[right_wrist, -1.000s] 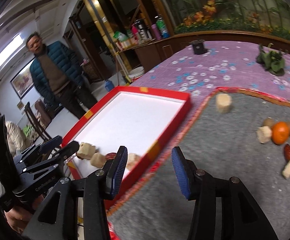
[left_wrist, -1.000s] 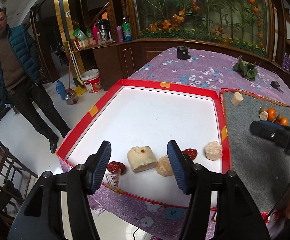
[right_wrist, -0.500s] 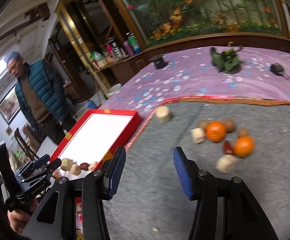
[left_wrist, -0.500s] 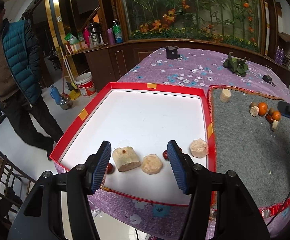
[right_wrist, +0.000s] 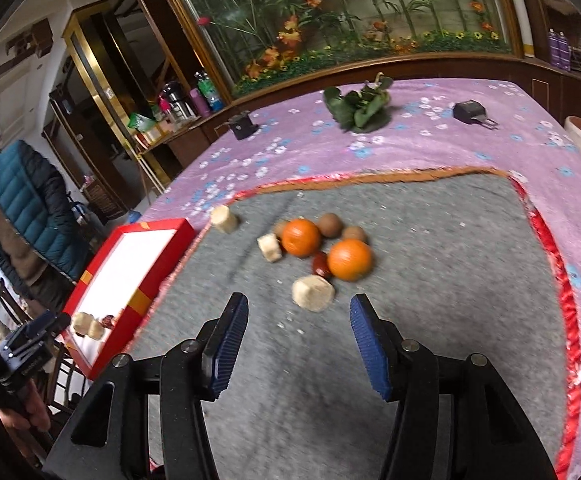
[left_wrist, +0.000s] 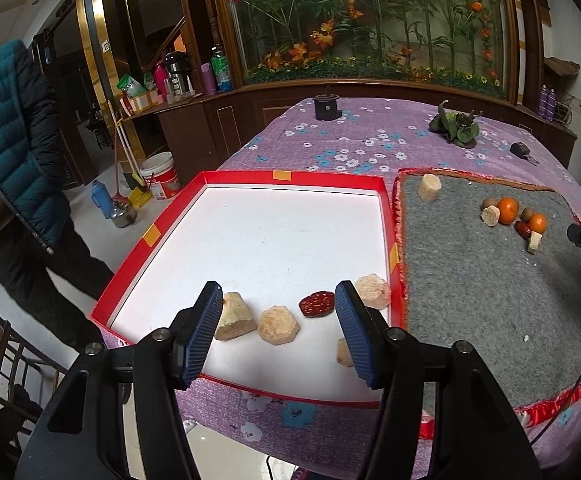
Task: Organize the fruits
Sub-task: 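Move both open tools back over the remaining fruits on the mat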
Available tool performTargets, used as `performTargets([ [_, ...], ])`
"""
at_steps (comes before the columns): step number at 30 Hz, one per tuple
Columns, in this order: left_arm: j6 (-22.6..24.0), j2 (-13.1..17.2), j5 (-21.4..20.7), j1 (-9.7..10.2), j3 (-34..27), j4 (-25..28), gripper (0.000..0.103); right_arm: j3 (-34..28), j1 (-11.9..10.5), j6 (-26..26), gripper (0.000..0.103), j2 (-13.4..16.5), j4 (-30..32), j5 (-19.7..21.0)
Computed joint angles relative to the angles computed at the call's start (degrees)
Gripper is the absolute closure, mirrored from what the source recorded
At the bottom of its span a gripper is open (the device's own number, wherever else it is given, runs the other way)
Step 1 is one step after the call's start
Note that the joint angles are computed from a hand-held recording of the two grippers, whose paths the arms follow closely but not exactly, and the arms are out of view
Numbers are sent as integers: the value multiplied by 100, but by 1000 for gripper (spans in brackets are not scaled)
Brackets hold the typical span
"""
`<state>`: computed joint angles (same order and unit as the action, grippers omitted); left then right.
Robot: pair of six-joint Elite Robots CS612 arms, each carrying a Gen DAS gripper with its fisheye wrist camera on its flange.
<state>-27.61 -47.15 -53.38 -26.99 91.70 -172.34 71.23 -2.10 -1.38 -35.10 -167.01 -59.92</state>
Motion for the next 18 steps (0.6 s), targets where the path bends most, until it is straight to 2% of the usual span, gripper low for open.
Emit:
performTargets([
  [9,572,118,-571,-58,-197,-236,46,139,-69,28,46,-36,113,-125],
  [15,1041,295,-1023,-107,-579,-102,46,-87,27,-214,46,56,325,-69],
  [18,1327,424,-1237,-109,-866,-6,46,-324,145,-460,46,153,529,-293],
])
